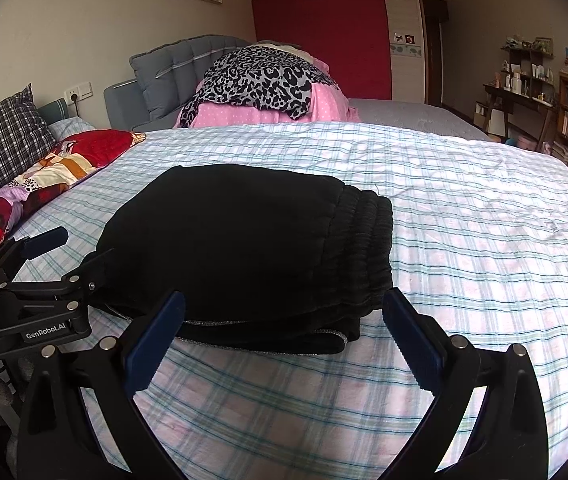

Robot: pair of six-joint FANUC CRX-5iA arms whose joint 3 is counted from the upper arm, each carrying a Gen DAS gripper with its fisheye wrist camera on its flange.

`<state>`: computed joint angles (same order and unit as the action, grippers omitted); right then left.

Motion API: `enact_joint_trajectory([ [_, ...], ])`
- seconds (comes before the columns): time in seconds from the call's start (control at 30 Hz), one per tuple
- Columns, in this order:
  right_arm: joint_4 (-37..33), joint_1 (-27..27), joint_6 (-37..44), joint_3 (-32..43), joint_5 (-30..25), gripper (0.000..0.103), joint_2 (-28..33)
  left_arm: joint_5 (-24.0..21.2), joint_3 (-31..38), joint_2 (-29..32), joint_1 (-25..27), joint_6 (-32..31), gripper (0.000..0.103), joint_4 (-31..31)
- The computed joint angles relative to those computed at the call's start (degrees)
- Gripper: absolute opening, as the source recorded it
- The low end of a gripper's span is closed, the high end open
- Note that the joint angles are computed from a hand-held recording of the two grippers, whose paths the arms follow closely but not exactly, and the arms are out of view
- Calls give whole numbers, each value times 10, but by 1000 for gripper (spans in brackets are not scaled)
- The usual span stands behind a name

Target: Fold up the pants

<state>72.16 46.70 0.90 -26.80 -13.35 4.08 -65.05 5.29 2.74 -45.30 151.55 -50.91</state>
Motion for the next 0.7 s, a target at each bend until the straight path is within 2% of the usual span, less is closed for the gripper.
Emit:
enact_joint_trajectory([
  [0.7,-29,8,23,9,-8,100,8,6,-1,4,-6,-6,98,-6],
])
